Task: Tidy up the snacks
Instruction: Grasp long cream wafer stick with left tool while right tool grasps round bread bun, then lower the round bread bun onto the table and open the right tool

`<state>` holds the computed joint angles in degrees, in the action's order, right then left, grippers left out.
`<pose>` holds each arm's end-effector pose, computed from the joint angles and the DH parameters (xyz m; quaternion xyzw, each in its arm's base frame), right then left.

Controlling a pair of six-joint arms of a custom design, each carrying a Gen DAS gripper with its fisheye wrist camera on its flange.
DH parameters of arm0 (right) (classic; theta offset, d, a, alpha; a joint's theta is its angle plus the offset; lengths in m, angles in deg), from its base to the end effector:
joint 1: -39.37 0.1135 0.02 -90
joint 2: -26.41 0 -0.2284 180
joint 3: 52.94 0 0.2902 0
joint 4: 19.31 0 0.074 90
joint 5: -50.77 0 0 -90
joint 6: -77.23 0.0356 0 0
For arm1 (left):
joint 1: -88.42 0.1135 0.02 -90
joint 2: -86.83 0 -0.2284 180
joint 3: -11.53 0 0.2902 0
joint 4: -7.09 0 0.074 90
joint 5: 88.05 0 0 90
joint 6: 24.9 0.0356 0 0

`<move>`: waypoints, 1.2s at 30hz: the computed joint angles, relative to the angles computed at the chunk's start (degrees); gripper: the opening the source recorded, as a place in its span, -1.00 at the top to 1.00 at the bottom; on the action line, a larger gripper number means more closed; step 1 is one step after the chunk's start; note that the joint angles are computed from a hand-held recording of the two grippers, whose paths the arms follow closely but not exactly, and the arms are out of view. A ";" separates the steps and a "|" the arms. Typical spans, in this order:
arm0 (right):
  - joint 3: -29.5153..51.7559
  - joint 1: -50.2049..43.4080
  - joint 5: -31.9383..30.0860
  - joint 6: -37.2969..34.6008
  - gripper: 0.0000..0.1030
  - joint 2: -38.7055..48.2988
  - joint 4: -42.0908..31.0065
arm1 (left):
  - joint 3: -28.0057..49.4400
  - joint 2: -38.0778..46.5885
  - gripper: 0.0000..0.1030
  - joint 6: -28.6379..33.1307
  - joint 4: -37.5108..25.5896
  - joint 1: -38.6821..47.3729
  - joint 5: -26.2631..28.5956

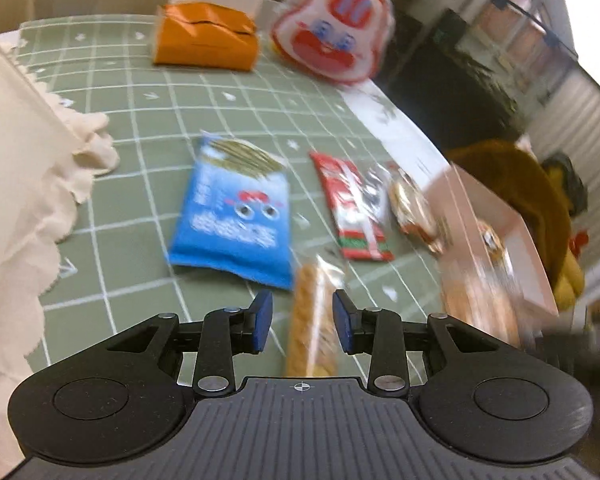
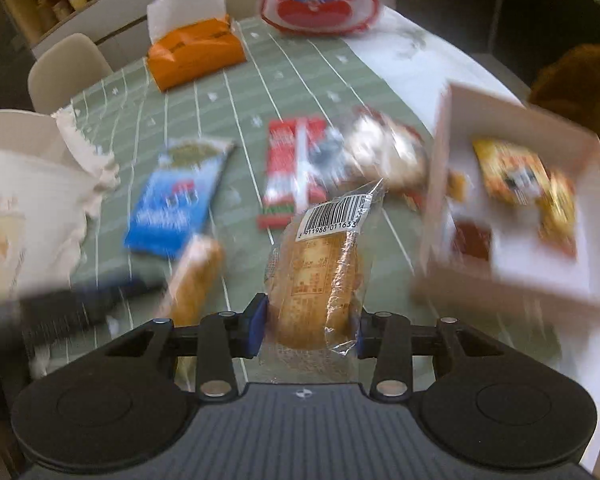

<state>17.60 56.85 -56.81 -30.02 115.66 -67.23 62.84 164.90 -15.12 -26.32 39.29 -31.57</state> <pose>0.3160 0.1108 0.1497 -0.3184 0.9144 0.1500 0.1999 0.2004 -0.2015 0.1164 -0.3195 0.8715 -0.1036 0.3573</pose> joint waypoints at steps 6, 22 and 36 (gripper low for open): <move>-7.77 -3.31 3.31 0.70 0.23 -2.69 2.76 | -0.31 -0.16 0.28 5.53 1.57 2.89 6.01; -15.61 -8.43 -3.61 -0.54 -0.23 -9.95 3.27 | 9.14 11.29 0.30 14.64 1.47 -1.05 9.31; -17.81 -7.97 0.53 1.50 -0.43 -12.12 7.21 | 16.72 19.56 0.27 13.04 -0.79 -7.07 10.57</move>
<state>-0.21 48.88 -56.28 -28.51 103.54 -60.01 79.56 184.46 -2.08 -27.11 32.22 -21.00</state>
